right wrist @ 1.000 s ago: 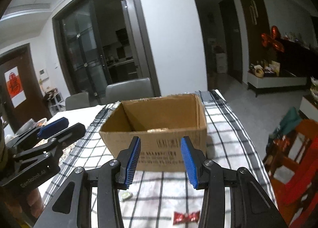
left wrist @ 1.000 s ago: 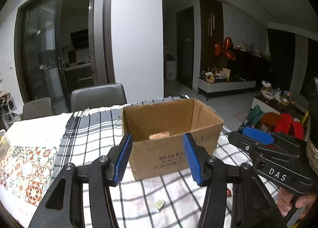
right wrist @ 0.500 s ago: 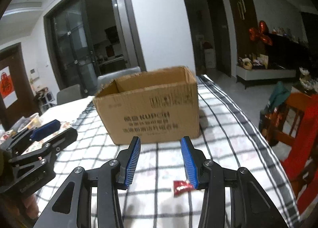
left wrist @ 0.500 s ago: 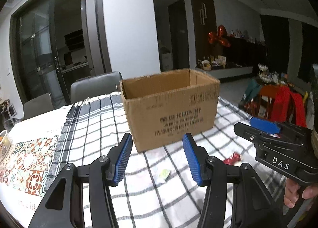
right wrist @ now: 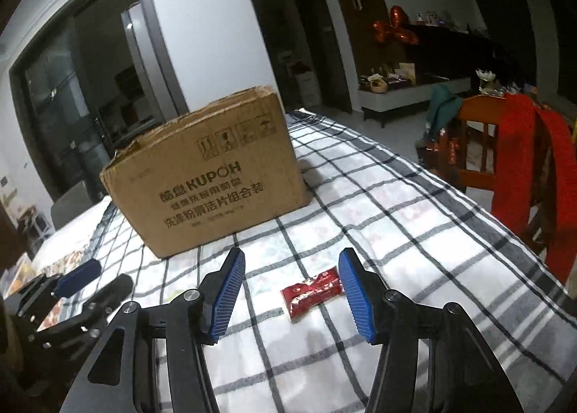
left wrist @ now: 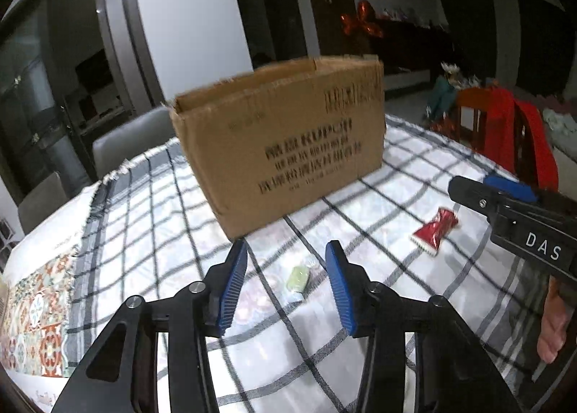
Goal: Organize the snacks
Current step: 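Move both open tools back toward the green and red candies on the table, then grasp the pale green candy with left tool while right tool grasps the red-wrapped candy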
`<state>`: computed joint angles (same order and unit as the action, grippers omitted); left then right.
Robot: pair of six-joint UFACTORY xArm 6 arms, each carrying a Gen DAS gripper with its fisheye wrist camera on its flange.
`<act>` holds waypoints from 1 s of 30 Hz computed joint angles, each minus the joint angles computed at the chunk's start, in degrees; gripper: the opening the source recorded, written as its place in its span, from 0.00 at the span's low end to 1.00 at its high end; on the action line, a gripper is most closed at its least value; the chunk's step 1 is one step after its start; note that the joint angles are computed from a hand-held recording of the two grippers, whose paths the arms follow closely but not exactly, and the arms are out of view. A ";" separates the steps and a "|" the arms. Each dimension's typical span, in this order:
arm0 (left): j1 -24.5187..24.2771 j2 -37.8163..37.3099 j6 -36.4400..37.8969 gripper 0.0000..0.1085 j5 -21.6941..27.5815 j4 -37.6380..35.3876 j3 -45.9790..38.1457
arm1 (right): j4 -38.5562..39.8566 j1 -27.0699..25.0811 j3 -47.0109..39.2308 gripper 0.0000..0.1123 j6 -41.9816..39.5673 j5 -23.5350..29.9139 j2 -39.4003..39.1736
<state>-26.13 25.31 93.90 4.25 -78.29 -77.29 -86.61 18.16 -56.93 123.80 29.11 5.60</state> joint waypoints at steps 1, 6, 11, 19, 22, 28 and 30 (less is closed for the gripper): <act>0.16 0.65 -2.26 0.38 0.58 2.29 -0.16 | 0.62 -0.33 -0.45 0.49 -0.66 -0.40 0.72; 1.65 3.75 -15.96 0.33 4.27 14.72 -1.40 | 6.12 -2.46 -1.46 0.49 -2.87 -3.66 3.45; 2.58 6.17 -21.12 0.32 5.89 19.24 -3.28 | 6.91 -2.60 -2.11 0.62 -3.01 -2.14 4.47; 3.84 9.89 -33.29 0.29 10.03 30.61 -7.55 | 12.04 -3.94 -3.62 0.62 -9.16 -4.05 6.93; 3.96 10.76 -35.75 0.28 10.30 32.82 -8.21 | 14.24 -4.16 -4.29 0.62 -12.59 -4.72 7.95; 4.37 11.66 -37.86 0.27 12.12 33.76 -9.63 | 17.79 -5.11 -4.67 0.62 -16.62 -7.61 9.28; 4.49 11.87 -38.47 0.26 12.55 33.92 -10.03 | 18.10 -4.93 -4.79 0.62 -17.26 -7.36 9.34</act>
